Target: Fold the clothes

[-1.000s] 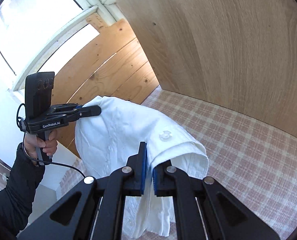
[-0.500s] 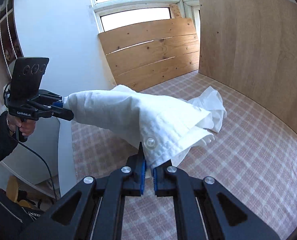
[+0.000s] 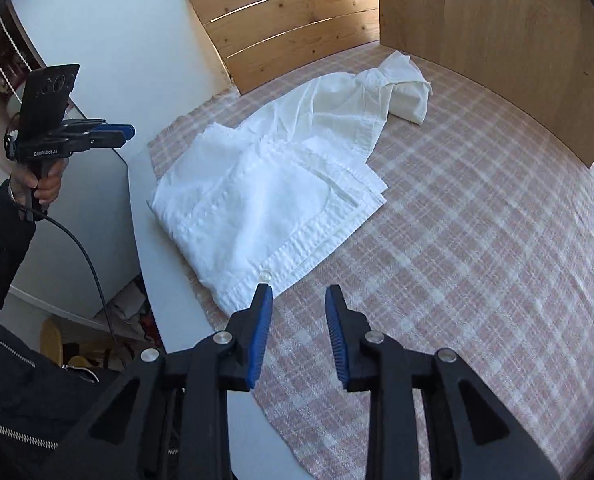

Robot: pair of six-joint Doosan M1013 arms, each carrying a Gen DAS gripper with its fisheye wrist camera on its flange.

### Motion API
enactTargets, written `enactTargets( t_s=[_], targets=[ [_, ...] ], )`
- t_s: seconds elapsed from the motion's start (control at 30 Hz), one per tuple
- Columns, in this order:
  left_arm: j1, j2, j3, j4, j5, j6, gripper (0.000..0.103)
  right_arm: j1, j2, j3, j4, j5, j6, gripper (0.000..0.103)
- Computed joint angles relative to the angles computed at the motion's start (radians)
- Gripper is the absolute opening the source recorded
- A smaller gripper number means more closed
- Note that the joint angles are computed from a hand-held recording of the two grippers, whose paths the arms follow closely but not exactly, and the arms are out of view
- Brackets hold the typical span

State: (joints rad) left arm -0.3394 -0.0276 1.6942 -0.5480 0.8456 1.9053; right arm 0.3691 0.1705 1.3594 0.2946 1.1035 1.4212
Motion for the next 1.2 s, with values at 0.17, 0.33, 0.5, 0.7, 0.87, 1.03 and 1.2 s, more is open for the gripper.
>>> enactTargets(
  t_s=[0.17,0.33,0.5,0.7,0.87,1.03,1.2],
  targets=[
    [-0.016,0.125,-0.058,0.027,0.03,-0.027,0.028,0.07,0.122,-0.096,-0.079,-0.056,0.056,0.03],
    [0.009,0.191,-0.052,0.229,0.122,-0.275,0.008,0.074,0.216,-0.189,-0.042,0.1,0.098,0.03],
    [0.024,0.189,-0.112,0.233,0.144,-0.228,0.021,-0.007,0.222,-0.225,0.064,0.114,0.172,0.033],
    [0.044,0.335,-0.363,0.184,0.228,-0.152,0.05,-0.134,0.35,-0.401,0.27,0.16,0.33,0.059],
    [0.043,0.516,-0.59,0.19,0.414,-0.134,0.05,-0.16,0.475,-0.564,0.391,0.235,0.388,0.059],
    [0.056,0.623,-0.692,0.121,0.529,-0.14,0.05,-0.153,0.608,-0.773,0.37,0.36,0.437,0.059],
    [0.063,0.649,-0.703,0.037,0.543,-0.117,0.04,-0.166,0.643,-0.79,0.451,0.313,0.459,0.059]
  ],
)
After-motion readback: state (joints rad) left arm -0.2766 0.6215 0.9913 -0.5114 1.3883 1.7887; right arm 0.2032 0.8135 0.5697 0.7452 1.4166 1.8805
